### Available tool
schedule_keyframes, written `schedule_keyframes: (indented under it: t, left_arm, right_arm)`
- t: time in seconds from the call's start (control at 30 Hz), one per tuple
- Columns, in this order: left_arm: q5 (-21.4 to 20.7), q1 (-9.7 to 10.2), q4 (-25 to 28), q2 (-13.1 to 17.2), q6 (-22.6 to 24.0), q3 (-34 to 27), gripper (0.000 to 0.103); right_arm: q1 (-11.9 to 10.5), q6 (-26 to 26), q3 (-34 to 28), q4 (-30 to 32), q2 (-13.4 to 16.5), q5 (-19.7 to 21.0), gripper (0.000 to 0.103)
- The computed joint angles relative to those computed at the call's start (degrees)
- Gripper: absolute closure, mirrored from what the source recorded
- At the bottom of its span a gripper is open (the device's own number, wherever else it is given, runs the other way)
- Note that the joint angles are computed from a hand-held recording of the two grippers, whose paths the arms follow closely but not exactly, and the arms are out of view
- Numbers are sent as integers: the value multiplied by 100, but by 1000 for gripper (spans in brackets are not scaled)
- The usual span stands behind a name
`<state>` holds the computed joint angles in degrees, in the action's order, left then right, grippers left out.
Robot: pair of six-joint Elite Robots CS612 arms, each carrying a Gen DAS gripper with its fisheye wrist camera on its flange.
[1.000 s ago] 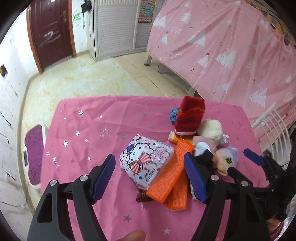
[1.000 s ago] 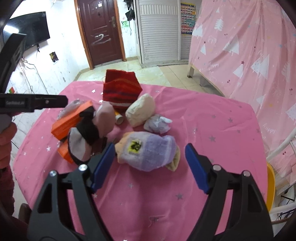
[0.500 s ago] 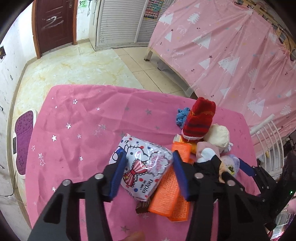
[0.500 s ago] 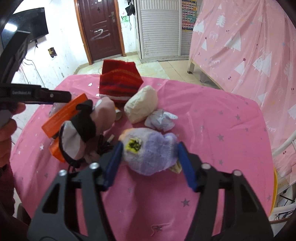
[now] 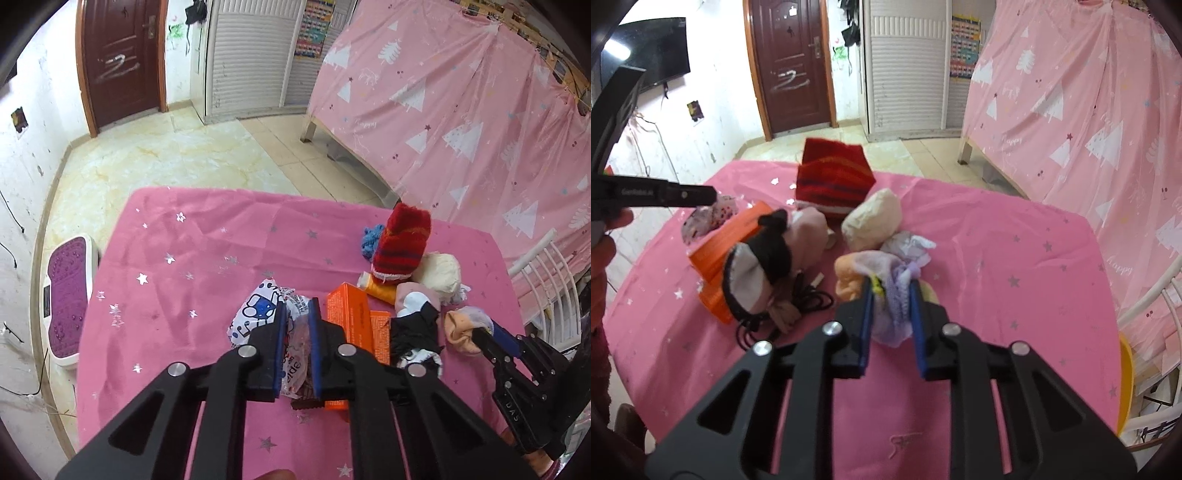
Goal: Collect trash
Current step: 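Carry both items to the yellow basin and open both grippers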
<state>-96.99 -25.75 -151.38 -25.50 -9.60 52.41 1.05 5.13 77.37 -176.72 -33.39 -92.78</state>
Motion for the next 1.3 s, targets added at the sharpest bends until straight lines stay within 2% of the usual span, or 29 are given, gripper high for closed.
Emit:
schedule_keyframes:
  t: [0.27, 0.53, 0.9, 1.07, 1.3]
  left_arm:
    - [179, -88, -510, -401, 191, 508, 98]
    - [47, -309, -718, -625, 434, 750, 98]
    - [-170, -699, -656, -690, 733, 765, 98]
    - [-344, -906, -516, -659, 914, 671, 98]
    - [-613, -1164, -145, -547, 1047, 437, 98]
  right_arm:
    - [-45, 86, 215, -340, -126, -34, 85]
    - [-201, 306, 621, -799, -291, -47, 85]
    - [-540, 676, 1395, -1416, -596, -368, 85]
    - [-761, 925, 1780, -1651, -735, -553, 85]
    - [-992, 1148, 2063, -1785, -776, -631, 85]
